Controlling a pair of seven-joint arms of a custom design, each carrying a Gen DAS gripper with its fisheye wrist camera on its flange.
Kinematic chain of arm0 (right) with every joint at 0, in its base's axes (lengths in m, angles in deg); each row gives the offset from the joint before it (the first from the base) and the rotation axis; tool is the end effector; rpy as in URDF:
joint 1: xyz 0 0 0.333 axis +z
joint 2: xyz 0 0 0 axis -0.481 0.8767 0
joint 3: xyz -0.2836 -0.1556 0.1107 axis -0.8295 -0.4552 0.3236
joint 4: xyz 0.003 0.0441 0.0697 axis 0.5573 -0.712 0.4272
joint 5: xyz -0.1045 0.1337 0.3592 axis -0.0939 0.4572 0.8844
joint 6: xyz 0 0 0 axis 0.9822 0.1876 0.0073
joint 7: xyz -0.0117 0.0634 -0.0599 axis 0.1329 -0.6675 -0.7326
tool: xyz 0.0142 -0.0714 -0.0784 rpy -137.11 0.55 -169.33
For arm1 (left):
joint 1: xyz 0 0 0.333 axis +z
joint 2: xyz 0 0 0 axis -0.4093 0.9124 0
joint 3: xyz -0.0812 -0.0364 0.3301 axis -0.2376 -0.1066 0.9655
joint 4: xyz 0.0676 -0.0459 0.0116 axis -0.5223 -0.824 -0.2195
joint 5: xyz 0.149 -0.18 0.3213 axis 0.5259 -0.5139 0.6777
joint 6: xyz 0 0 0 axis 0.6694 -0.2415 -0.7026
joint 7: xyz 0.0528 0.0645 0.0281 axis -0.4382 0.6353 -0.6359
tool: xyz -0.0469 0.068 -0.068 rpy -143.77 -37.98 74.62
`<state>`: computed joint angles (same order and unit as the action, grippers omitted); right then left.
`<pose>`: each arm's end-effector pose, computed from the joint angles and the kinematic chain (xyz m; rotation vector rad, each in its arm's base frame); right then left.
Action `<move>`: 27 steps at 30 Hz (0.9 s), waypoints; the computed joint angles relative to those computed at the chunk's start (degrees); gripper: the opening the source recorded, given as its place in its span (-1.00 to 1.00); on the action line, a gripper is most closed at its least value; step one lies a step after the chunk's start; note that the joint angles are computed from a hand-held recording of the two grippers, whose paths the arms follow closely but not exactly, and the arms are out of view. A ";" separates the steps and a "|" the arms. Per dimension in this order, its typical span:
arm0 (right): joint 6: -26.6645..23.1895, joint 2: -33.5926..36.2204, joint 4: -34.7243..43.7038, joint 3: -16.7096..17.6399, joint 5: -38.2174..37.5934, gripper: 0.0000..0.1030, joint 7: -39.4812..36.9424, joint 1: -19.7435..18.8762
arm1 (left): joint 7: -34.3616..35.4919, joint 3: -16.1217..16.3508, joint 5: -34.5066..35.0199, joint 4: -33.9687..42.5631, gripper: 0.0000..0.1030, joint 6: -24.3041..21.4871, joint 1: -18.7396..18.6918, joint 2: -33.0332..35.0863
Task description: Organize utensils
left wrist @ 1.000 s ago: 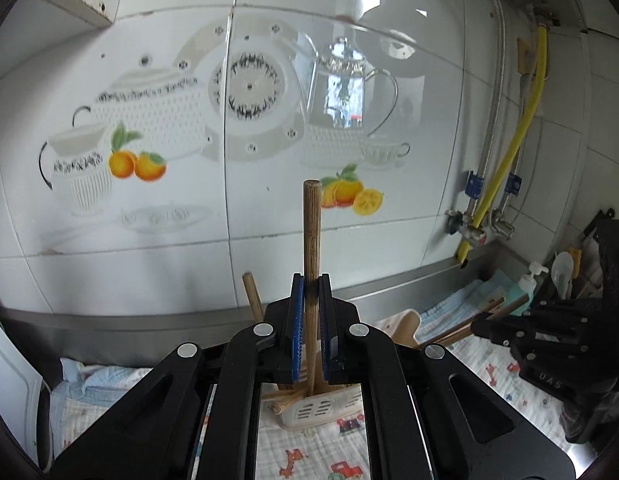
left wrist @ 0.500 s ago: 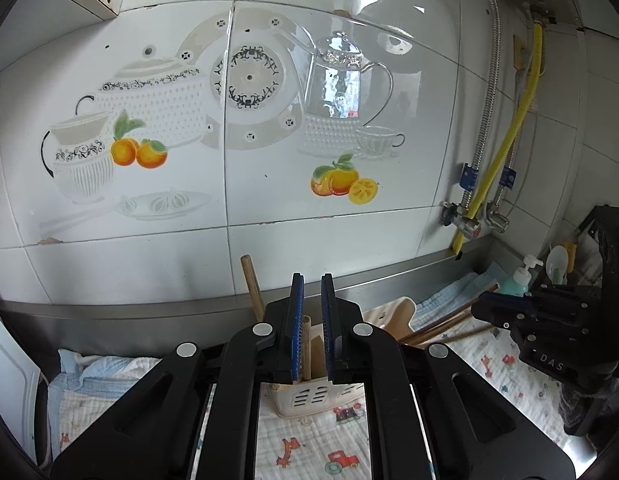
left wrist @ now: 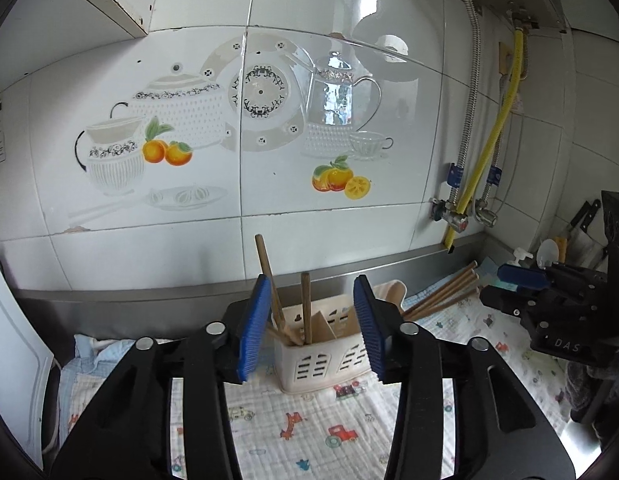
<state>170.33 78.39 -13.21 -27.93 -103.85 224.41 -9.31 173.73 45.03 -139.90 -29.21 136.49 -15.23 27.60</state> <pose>0.6185 0.2291 0.6651 -1.5998 1.5679 -0.9097 0.6864 -0.0129 0.6863 -1.1998 1.9855 -1.3338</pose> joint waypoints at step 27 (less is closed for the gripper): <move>-5.68 -9.96 -16.30 9.41 -27.24 0.77 30.49 0.29 | 12.12 10.42 -13.02 -26.53 0.75 5.94 -4.08 -16.25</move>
